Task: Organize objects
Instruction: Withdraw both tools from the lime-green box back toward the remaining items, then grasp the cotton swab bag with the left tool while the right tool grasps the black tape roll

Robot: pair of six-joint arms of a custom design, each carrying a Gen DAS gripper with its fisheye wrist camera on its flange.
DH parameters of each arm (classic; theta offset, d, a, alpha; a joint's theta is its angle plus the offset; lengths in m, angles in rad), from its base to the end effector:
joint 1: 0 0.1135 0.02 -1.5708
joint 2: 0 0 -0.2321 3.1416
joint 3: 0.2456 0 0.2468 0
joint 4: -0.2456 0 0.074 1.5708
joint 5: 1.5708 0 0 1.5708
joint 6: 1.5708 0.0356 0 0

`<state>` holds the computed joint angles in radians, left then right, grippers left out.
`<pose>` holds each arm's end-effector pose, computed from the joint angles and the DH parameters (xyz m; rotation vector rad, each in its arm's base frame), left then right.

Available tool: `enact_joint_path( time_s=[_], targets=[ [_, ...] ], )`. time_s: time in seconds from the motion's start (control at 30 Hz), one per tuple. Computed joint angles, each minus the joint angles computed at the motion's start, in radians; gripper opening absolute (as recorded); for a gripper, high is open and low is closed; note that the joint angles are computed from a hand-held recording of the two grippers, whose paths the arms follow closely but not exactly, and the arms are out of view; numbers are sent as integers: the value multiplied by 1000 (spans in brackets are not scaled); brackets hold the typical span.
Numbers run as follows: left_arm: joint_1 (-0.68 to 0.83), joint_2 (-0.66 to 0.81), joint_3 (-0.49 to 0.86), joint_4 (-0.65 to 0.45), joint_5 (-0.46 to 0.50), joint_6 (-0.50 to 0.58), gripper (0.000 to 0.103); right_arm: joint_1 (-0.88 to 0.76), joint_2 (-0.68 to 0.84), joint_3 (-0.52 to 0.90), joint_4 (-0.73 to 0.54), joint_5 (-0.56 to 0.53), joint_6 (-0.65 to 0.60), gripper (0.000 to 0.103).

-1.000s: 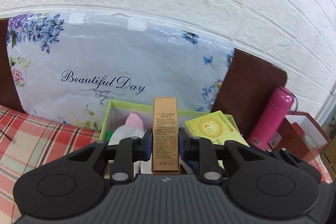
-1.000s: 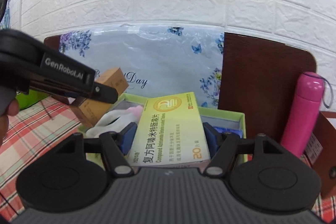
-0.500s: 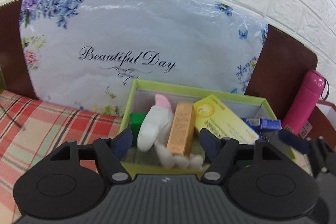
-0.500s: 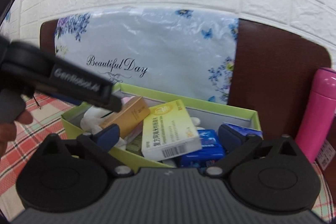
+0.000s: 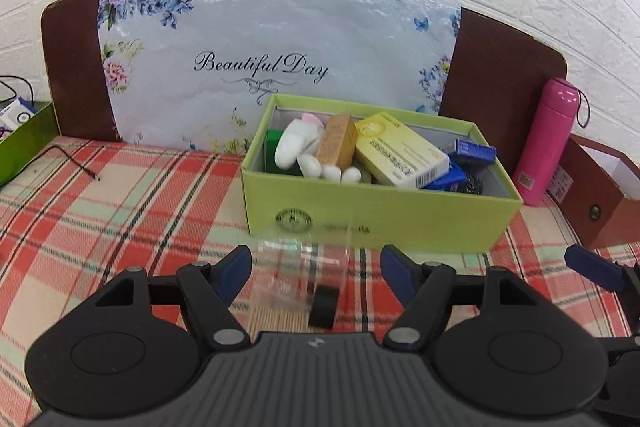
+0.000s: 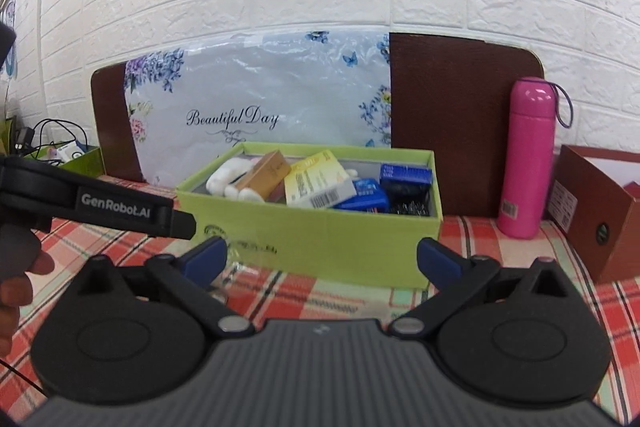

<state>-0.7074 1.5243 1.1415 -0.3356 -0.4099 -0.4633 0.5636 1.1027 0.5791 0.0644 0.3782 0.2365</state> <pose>0.2631 -0.2063 0.2414 0.0622 2.2234 -0.1718 0.2172 0.1217 0.2054 -0.0903 1.9957 0.1302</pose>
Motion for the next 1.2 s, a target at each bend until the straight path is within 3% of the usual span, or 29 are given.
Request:
enact_joint_path(
  time_s=[0.23,0.37,0.5,0.67,0.7,0.73,0.77,0.83,0.9,1.07,1.13,1.17,1.2],
  targets=[
    [-21,-147,-232,53,16,-71,74,86,-202,-128,-133,67,125,103],
    [8,-147,-320,80,42,-113,74,119,-275,-196,-212,79,229,103],
    [51,-38,-280,144,83,-86,75,133,-277,-216,-258,69,319,103],
    [82,83,-208,169,105,-60,74,152,-253,-208,-262,82,317,103],
    [77,75,-223,188,102,-34,60,148,-227,-198,-251,79,308,103],
    [73,64,-231,189,110,-7,39,143,-193,-184,-241,75,302,103],
    [71,46,-242,185,125,7,33,134,-154,-167,-228,66,299,101],
    [65,12,-258,157,154,-11,25,108,-54,-129,-181,44,299,97],
    [43,-26,-290,149,149,-30,24,75,66,-74,-136,9,299,88],
    [-6,-91,-359,156,138,-65,23,41,322,75,-52,-17,271,83],
    [-13,-97,-367,160,131,-57,23,31,387,115,-46,-35,248,69],
    [-12,-99,-370,162,135,-50,23,29,399,121,-50,-34,241,49],
    [-4,-101,-371,160,145,-43,23,37,384,100,-37,-9,229,39]
  ],
)
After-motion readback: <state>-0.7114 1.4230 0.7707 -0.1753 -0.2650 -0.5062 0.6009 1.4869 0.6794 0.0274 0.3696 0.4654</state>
